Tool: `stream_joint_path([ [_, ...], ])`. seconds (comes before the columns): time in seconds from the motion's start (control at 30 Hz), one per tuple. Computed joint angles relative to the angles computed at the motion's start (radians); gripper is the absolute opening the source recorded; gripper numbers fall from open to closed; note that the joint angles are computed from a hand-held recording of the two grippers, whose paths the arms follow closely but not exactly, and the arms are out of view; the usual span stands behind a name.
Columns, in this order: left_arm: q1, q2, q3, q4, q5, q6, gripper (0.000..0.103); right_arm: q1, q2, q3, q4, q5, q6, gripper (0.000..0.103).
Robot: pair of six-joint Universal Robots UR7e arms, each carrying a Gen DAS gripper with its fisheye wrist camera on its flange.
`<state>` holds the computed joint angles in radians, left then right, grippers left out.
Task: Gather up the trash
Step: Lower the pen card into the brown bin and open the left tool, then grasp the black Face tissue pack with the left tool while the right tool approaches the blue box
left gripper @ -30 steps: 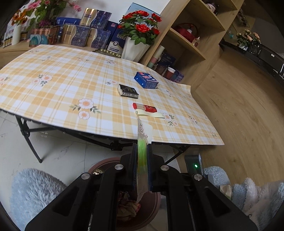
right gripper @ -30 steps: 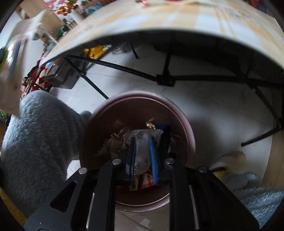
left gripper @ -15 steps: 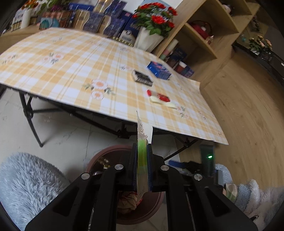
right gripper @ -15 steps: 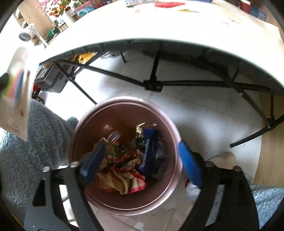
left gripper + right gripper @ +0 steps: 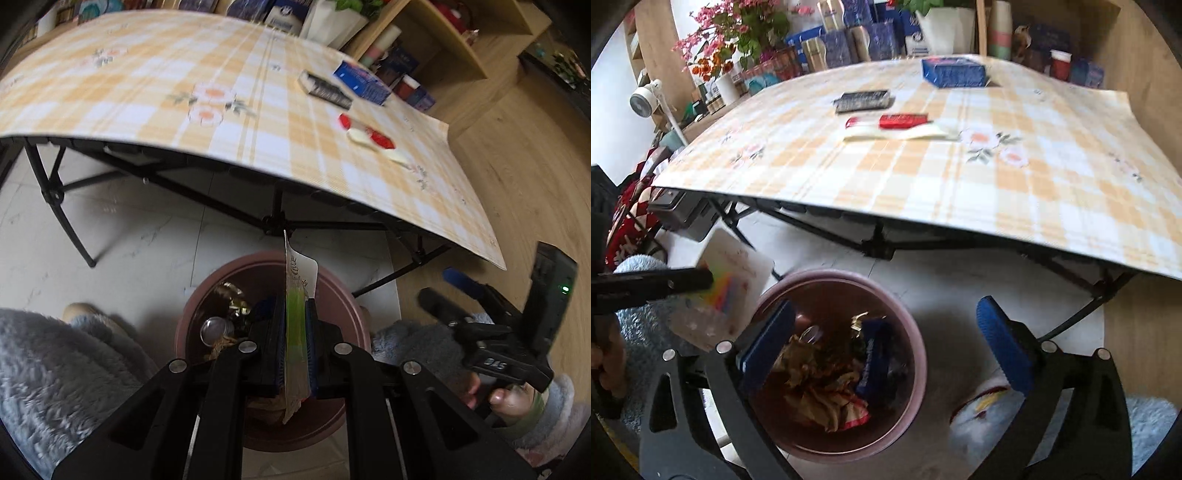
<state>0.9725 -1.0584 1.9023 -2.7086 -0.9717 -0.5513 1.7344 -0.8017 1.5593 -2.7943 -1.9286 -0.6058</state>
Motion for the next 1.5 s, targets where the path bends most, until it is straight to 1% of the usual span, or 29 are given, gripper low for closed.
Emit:
stream_joint_path([
  [0.17, 0.028, 0.025, -0.027, 0.029, -0.036, -0.042, 0.01, -0.001, 0.011, -0.011, 0.002, -0.019, -0.002, 0.097],
  [0.37, 0.038, 0.051, -0.054, 0.051, -0.032, -0.056, 0.012, 0.002, 0.018, 0.001, -0.026, -0.03, -0.039, 0.097],
  [0.4, 0.039, 0.053, -0.055, 0.054, -0.029, -0.058, 0.015, 0.002, 0.018, 0.002, -0.025, -0.032, -0.042, 0.097],
  [0.43, 0.04, 0.055, -0.057, 0.055, -0.029, -0.059, 0.024, 0.003, 0.019, 0.002, -0.025, -0.033, -0.045, 0.097],
  [0.47, 0.039, 0.056, -0.061, 0.061, -0.023, -0.061, 0.04, 0.003, 0.019, 0.002, -0.024, -0.032, -0.049, 0.097],
  [0.53, 0.034, 0.055, -0.06, 0.067, -0.005, -0.064, 0.053, 0.005, 0.021, 0.002, -0.025, -0.036, -0.055, 0.097],
  [0.6, 0.031, 0.055, -0.059, 0.064, 0.004, -0.066, 0.059, 0.005, 0.022, 0.002, -0.021, -0.037, -0.06, 0.097],
  [0.63, 0.029, 0.054, -0.057, 0.066, 0.014, -0.071, 0.065, 0.005, 0.022, 0.001, -0.019, -0.037, -0.061, 0.097],
  [0.67, 0.028, 0.055, -0.058, 0.065, 0.019, -0.075, 0.069, 0.006, 0.023, 0.001, -0.018, -0.039, -0.062, 0.097],
  [0.7, 0.028, 0.053, -0.056, 0.065, 0.025, -0.081, 0.071, 0.006, 0.024, 0.002, -0.019, -0.04, -0.063, 0.097],
  [0.77, 0.028, 0.051, -0.054, 0.066, 0.033, -0.092, 0.077, 0.008, 0.026, 0.001, -0.021, -0.042, -0.066, 0.097],
  [0.93, 0.028, 0.046, -0.051, 0.069, 0.046, -0.117, 0.085, 0.01, 0.028, 0.004, -0.03, -0.051, -0.072, 0.097],
  [1.2, 0.024, 0.05, -0.056, 0.081, 0.065, -0.131, 0.091, 0.014, 0.031, 0.006, -0.057, -0.065, -0.083, 0.097],
  [1.33, 0.014, 0.044, -0.039, 0.034, 0.079, -0.111, 0.091, 0.018, 0.028, 0.02, -0.108, -0.061, -0.105, 0.097],
  [1.5, 0.0, 0.025, -0.01, -0.055, 0.099, -0.09, 0.093, 0.019, 0.011, 0.033, -0.181, -0.022, -0.125, 0.097],
])
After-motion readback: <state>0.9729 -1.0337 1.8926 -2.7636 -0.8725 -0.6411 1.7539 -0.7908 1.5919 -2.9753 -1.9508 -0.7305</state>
